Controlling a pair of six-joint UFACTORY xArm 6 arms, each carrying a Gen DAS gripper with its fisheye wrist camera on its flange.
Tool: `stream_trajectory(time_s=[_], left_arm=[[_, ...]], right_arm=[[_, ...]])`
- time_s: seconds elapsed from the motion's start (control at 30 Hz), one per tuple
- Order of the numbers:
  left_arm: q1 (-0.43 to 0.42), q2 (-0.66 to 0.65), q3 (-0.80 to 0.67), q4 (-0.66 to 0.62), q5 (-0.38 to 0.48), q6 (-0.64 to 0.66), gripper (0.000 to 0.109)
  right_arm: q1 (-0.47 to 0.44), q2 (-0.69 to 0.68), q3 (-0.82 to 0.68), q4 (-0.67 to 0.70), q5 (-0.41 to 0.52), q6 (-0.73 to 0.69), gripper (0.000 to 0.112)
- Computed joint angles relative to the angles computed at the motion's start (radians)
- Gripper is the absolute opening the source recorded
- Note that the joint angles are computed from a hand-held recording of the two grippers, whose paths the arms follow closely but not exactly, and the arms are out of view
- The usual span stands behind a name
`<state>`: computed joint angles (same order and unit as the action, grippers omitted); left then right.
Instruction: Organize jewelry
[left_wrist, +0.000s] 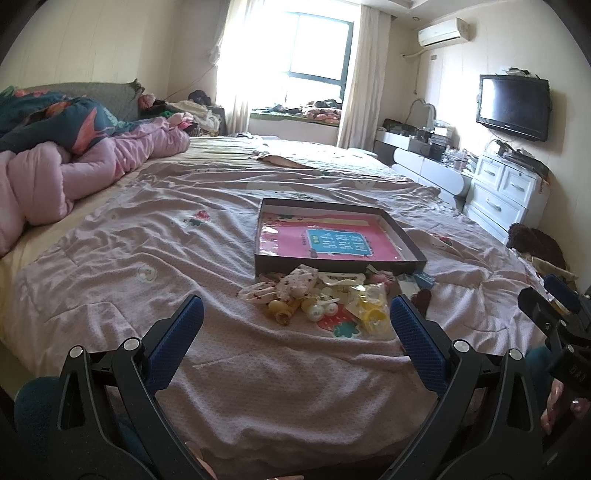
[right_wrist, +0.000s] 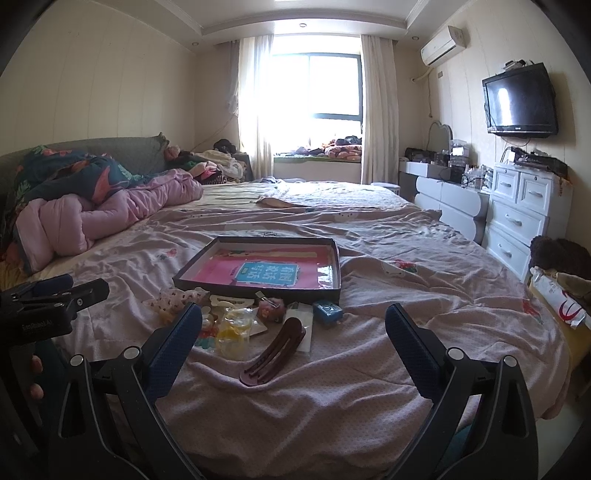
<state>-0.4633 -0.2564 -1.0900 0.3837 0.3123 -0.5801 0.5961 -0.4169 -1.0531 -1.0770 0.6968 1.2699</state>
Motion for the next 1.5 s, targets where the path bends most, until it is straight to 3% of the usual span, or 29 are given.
stream_trajectory(time_s=[0.23, 0.6, 0.77, 0.93, 1.2, 1.27, 1.33, 1.5], left_arm=[[0.041, 0.032, -0.028, -0.11, 0.023, 0.087, 0.093], [0.072, 0.123, -0.134, -0.053, 0.106, 0.059, 0.093], [0.071, 0.197, -0.219, -0.144, 0.17, 0.149, 0.093], [0.053, 0.3, -0.34, -0.277, 0.239, 0.343, 0.093], [0.047, 0.452, -0.516, -0.27, 0.305, 0.348, 0.093], [0.051, 0.482, -0.548, -0.294, 0.318, 0.368, 0.093], [0.058, 0.506, -0.564, -0.324, 0.321, 0.392, 0.092], [0.066, 0.536, -0.58, -0.45, 0.339, 0.492, 0.084]], right_arm=[[-0.063, 0.08, -0.052, 0.139, -0.078, -0.11, 0.097], [-0.119, 0.228, -0.162, 0.303, -0.123, -0.227, 0.097], [-0.133, 0.287, -0.217, 0.329, -0.118, -0.249, 0.097], [-0.156, 0.323, -0.234, 0.385, -0.11, -0.255, 0.097], [-0.173, 0.359, -0.226, 0.487, -0.091, -0.296, 0.096], [-0.176, 0.372, -0.229, 0.52, -0.088, -0.309, 0.091], [-0.181, 0.389, -0.233, 0.578, -0.091, -0.338, 0.078], [-0.188, 0.433, -0.248, 0.733, -0.088, -0.409, 0.067]])
